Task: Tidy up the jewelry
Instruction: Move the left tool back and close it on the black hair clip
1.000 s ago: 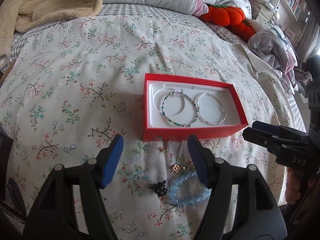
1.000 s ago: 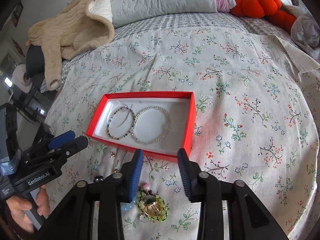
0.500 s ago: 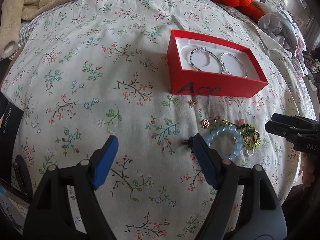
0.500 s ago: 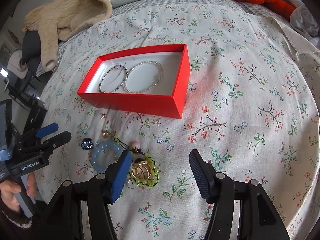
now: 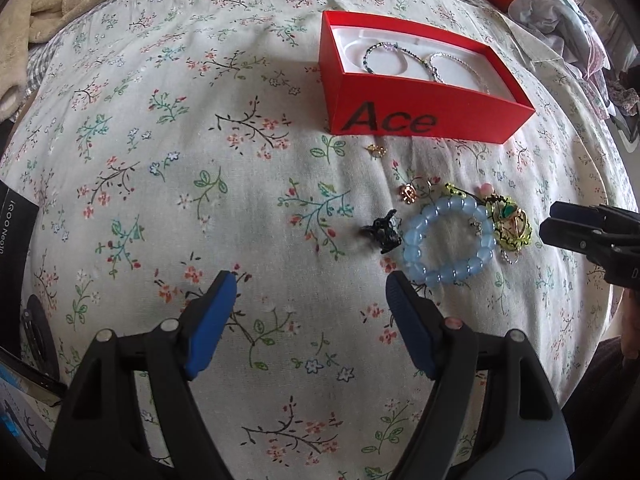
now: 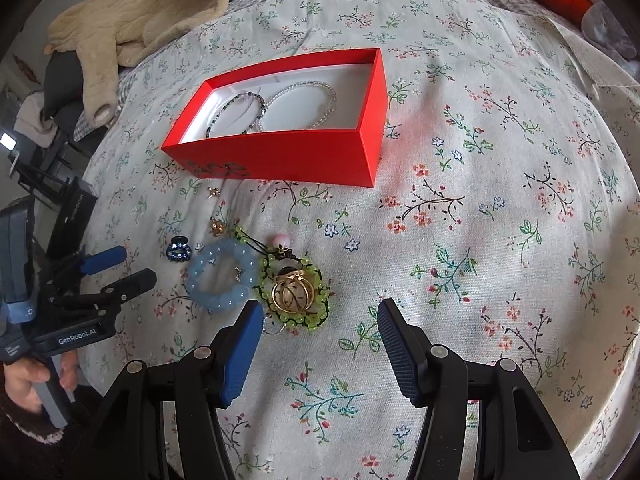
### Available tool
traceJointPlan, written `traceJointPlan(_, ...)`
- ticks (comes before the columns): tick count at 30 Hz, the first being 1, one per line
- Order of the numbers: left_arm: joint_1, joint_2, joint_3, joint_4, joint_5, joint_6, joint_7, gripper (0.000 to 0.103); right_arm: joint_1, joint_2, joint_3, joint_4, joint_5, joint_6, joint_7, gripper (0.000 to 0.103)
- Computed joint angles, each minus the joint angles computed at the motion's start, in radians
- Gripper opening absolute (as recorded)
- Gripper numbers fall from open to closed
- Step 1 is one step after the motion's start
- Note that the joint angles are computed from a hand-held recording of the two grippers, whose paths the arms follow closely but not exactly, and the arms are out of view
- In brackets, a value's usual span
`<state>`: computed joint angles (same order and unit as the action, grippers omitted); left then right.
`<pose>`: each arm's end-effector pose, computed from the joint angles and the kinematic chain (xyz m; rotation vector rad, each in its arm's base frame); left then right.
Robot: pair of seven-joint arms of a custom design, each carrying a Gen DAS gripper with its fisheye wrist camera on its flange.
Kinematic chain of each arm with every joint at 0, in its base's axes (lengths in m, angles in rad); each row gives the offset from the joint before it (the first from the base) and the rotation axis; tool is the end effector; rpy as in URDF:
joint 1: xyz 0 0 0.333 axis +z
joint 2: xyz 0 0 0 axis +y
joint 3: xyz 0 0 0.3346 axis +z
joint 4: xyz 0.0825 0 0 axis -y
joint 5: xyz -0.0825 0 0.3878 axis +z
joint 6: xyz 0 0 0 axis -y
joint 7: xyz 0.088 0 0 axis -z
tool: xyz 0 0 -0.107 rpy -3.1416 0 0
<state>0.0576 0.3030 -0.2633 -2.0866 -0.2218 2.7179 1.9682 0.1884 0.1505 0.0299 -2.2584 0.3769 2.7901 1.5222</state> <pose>0.6108 -0.1120 0.3328 -1.6488 2.4634 -0.5458 0.5617 0.1071 0.3496 -1.8637 1.9872 -0.1233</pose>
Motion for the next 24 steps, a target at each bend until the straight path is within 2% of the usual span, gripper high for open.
traceJointPlan(6,0.005,-0.001,-0.009,0.003,-0.025,-0.001,0.008,0.077,0.003,0.031,0.016,0.038,0.03,-0.017,-0.023,0.039)
traceJointPlan(11,0.006,0.002,-0.008,0.009,-0.031,-0.009,0.012,0.077,0.02,0.068,0.012,0.077,0.01,-0.035,-0.004,0.034)
traceJointPlan(16,0.013,0.001,-0.018,0.011,-0.06,-0.012,0.033,0.077,0.059,0.108,-0.025,0.114,-0.107,-0.037,0.107,0.033)
traceJointPlan(19,0.017,0.002,-0.024,0.015,-0.082,-0.018,0.05,0.077,0.058,0.123,-0.026,0.13,-0.13,-0.041,0.129,0.024)
traceJointPlan(24,0.026,0.009,-0.033,0.033,-0.132,-0.039,0.073,0.077,0.047,0.107,-0.016,0.117,-0.129,-0.026,0.13,0.024)
